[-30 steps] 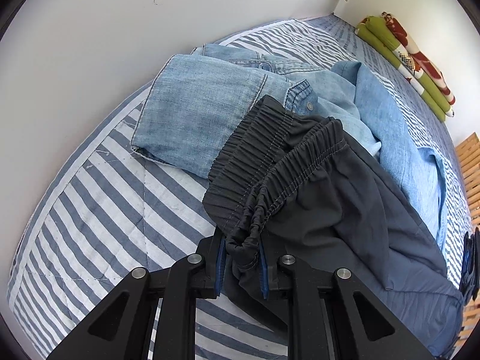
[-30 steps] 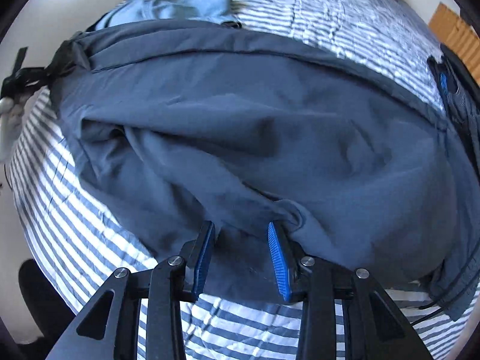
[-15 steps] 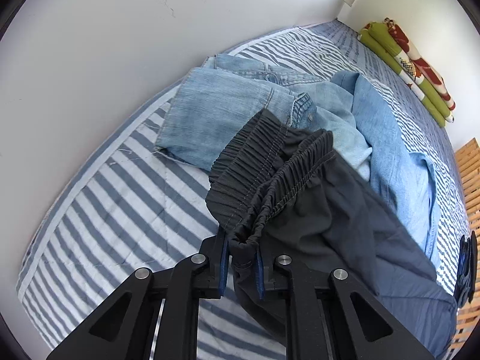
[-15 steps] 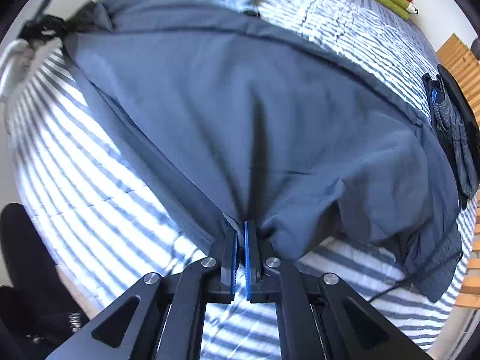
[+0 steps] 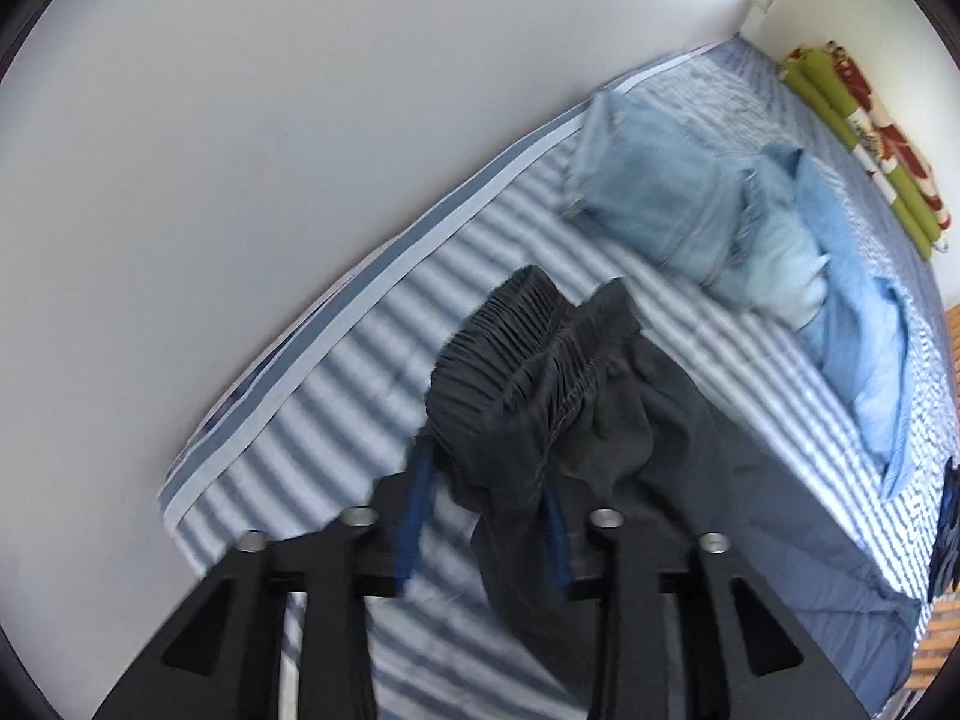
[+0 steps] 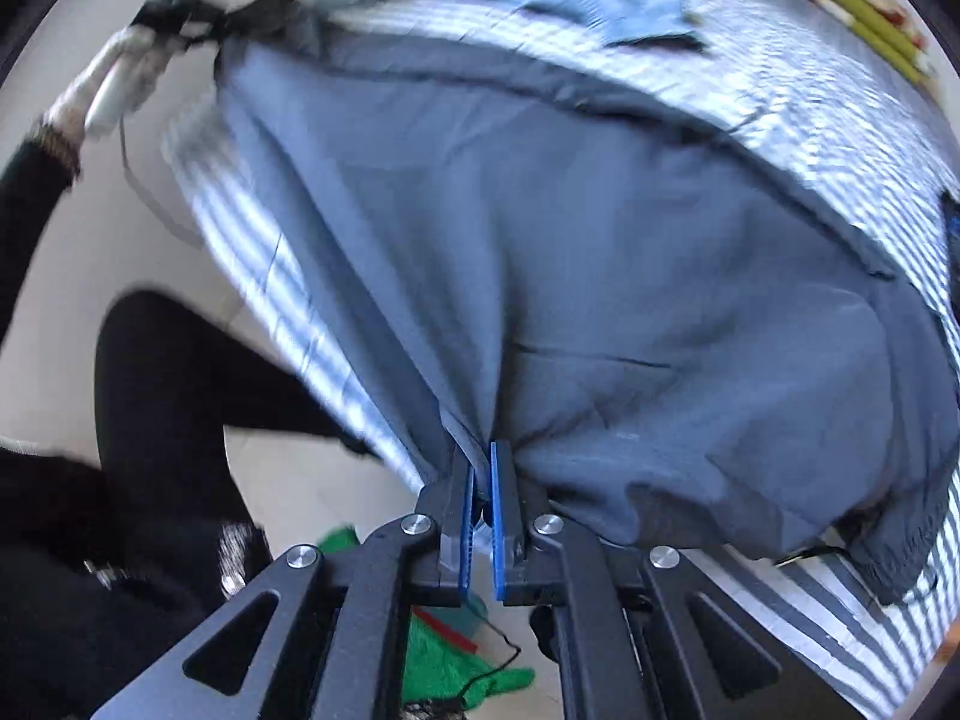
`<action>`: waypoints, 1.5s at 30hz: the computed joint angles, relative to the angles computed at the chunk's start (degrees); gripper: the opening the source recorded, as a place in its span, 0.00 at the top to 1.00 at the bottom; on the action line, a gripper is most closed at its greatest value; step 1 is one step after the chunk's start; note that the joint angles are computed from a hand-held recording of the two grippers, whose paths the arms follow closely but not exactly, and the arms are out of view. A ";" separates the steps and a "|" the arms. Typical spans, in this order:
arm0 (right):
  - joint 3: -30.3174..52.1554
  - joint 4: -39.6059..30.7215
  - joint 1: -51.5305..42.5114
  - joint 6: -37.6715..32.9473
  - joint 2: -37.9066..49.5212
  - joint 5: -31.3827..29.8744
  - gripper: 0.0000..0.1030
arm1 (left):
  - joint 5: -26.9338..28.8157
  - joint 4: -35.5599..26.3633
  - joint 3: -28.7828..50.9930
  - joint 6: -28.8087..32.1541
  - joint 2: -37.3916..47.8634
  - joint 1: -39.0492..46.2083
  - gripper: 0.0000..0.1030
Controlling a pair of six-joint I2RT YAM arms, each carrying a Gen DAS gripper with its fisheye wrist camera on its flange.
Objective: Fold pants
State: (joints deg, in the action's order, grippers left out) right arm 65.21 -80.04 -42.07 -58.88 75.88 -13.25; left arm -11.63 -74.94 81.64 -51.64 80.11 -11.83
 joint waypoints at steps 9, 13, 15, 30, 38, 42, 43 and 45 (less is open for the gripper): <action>11.91 -4.35 2.81 -0.33 2.87 -5.55 0.76 | -4.35 -0.23 -7.26 0.75 -8.36 -0.70 0.59; 13.42 4.13 8.31 5.04 4.91 -4.55 0.76 | -4.90 3.35 -4.32 2.83 -3.63 -2.40 0.59; 14.68 7.44 10.03 5.59 7.80 -2.89 0.76 | -5.12 4.60 -1.08 4.10 0.59 -4.70 0.59; 22.97 18.07 9.22 7.98 31.21 4.90 0.78 | 3.15 14.07 5.31 4.10 15.41 -11.54 0.61; 27.91 18.44 4.94 10.45 32.99 1.99 0.78 | -1.04 11.12 5.56 0.92 8.40 -7.86 0.62; 36.24 13.62 3.69 10.39 38.52 1.57 0.78 | 3.58 8.76 6.95 5.87 11.05 -11.32 0.62; 36.23 13.64 3.96 9.73 38.66 1.59 0.78 | 4.41 8.75 7.06 6.84 12.08 -12.20 0.62; 34.86 13.40 4.91 7.82 38.04 1.19 0.78 | 6.31 9.66 7.33 7.66 14.33 -13.76 0.62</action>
State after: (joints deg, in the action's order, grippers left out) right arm 100.07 -66.63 -37.16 -51.06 113.93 -12.06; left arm -5.31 -65.28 88.97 -43.97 94.45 -25.59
